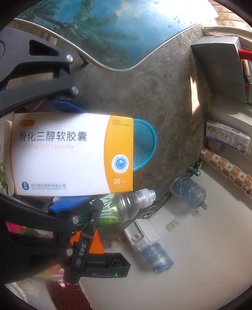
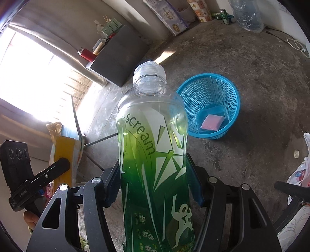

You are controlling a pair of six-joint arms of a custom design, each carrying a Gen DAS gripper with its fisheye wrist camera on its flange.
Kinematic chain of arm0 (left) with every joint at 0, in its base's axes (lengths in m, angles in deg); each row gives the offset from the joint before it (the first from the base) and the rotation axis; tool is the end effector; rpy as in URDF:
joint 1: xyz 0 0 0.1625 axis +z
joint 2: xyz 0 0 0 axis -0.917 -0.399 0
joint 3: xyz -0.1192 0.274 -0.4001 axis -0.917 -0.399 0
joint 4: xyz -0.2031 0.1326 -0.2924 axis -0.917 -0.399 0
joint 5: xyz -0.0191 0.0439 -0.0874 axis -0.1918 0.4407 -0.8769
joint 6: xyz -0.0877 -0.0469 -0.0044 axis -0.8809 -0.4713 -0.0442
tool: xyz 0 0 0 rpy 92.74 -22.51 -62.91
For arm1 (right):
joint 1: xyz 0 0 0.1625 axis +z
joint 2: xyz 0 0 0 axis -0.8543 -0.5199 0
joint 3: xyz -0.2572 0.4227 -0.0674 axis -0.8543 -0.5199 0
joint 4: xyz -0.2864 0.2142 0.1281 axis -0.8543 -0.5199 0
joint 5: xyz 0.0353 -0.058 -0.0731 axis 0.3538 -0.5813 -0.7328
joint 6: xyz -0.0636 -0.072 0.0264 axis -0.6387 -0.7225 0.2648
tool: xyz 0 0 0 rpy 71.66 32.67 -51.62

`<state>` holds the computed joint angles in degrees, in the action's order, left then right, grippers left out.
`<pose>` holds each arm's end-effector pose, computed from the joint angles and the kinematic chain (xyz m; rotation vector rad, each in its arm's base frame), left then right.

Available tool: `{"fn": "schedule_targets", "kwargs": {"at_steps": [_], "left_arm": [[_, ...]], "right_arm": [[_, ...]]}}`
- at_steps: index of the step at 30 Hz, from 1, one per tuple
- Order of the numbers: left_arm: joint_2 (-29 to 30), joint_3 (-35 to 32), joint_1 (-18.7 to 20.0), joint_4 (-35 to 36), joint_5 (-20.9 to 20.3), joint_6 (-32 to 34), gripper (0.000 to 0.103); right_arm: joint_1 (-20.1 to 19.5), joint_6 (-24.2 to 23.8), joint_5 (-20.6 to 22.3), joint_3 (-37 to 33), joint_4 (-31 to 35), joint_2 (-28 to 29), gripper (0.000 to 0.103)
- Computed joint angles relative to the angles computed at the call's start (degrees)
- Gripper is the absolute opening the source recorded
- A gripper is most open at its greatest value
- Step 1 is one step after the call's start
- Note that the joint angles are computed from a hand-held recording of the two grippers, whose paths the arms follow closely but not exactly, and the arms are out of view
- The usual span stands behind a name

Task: Collect trash
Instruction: 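Carry the box and bottle with both grippers over the blue wastebasket, then open the left gripper over the basket while the right gripper releases the bottle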

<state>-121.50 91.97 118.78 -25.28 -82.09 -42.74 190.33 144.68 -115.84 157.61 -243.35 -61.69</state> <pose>-0.2537 -0.5537 0.3617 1.2042 2.8185 0.1497 0.3761 -0.3350 0.1843 -0.7903 -2.5018 1.1696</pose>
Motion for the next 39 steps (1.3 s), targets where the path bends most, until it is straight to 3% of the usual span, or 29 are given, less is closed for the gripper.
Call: {"fn": "schedule_targets", "kwargs": {"at_steps": [9, 17, 21, 22, 24, 28, 33, 39], "left_arm": [[6.95, 1.66, -1.69, -1.91, 1.45, -2.16, 0.067], [15.17, -0.83, -3.40, -4.86, 3.14, -3.19, 0.067], [19.84, -3.16, -3.17, -7.71, 3.24, -4.50, 0.069], [20.84, -3.63, -3.01, -8.52, 3.28, -4.83, 0.078], [22.90, -4.73, -2.77, -10.06, 4.27, -6.18, 0.085], [24.68, -7.10, -1.79, -9.62, 4.57, -9.70, 0.085], [22.09, -6.68, -0.13, -10.40, 3.02, -9.04, 0.085], [19.08, -6.37, 1.11, -11.58, 2.08, -7.73, 0.085]], "right_arm": [[-3.76, 2.46, 1.85, 5.93, -5.33, -1.00, 0.059], [-5.32, 5.23, 1.46, 10.56, -8.85, -2.30, 0.059], [-8.97, -0.27, 2.06, 12.17, -15.64, -1.84, 0.059], [-10.42, -2.23, 1.98, 11.94, -16.15, -1.85, 0.059], [-13.71, -7.23, 1.89, 11.12, -18.46, -1.27, 0.059], [-21.81, -16.17, 4.22, 9.33, -23.47, 1.04, 0.060], [-30.94, -15.71, 11.55, 7.80, -20.26, 3.03, 0.060], [-32.08, -14.21, 12.05, 9.00, -24.72, 5.46, 0.062]]}}
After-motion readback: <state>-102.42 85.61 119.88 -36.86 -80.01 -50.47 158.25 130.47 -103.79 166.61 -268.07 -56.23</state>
